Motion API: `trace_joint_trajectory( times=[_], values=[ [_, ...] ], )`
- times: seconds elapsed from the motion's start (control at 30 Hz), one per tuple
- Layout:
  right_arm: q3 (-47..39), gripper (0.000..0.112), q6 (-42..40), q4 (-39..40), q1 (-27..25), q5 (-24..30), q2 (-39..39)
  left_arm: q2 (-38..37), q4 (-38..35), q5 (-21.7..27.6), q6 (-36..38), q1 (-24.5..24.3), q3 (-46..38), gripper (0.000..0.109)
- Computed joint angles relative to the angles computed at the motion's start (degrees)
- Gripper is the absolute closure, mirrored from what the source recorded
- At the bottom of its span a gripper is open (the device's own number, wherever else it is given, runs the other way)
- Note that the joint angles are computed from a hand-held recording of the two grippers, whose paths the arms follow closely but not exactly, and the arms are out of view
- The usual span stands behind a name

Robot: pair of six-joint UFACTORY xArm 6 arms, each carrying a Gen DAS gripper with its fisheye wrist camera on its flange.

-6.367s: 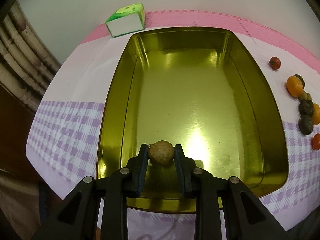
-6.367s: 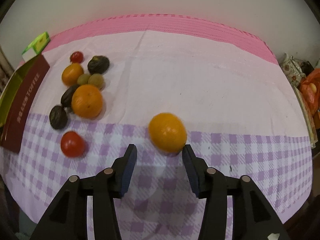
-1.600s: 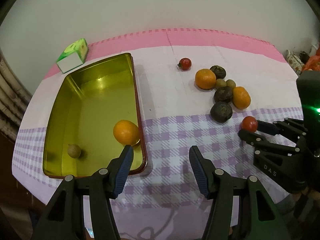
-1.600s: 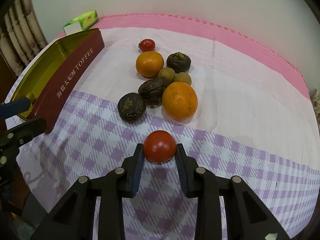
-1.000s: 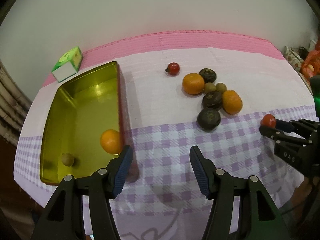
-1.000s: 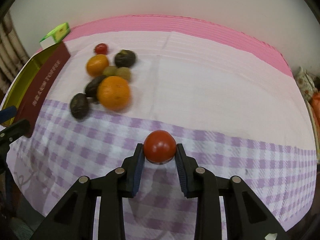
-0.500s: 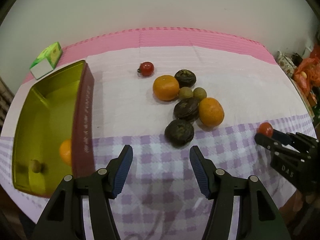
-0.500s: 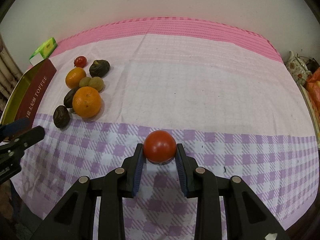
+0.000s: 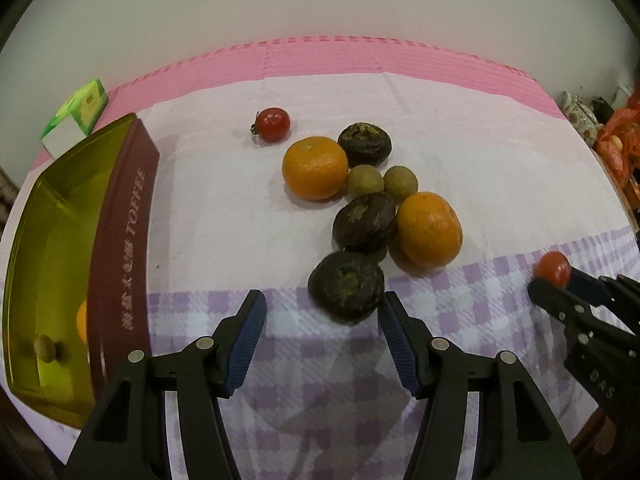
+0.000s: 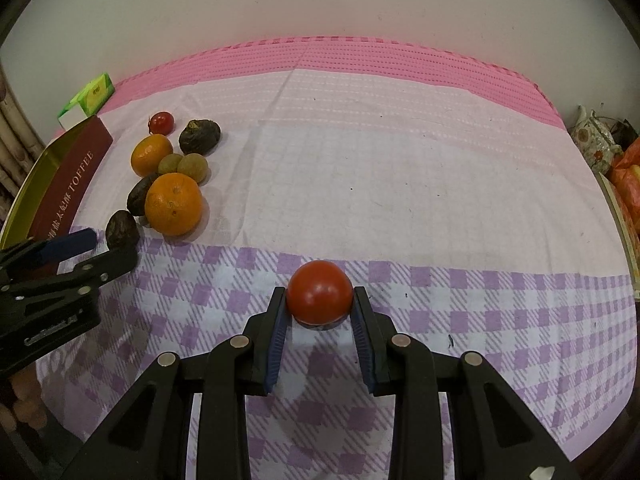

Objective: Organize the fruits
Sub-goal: 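Grasp the dark brown round fruit with the left tool while the right holds the tomato, then carry the dark fruit into the tin tray and open the left tool while the right holds the tomato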

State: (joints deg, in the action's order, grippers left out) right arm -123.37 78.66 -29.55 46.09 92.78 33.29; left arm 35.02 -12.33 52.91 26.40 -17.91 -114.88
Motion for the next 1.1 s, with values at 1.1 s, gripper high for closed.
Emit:
trace_joint_trajectory(
  times=[1.1],
  values=[
    [-5.5, 0.083, -1.1, -0.9, 0.4, 3.9, 3.5, -4.2, -2.1, -1.8, 4.4, 1.2, 5.3, 0.072]
  ],
)
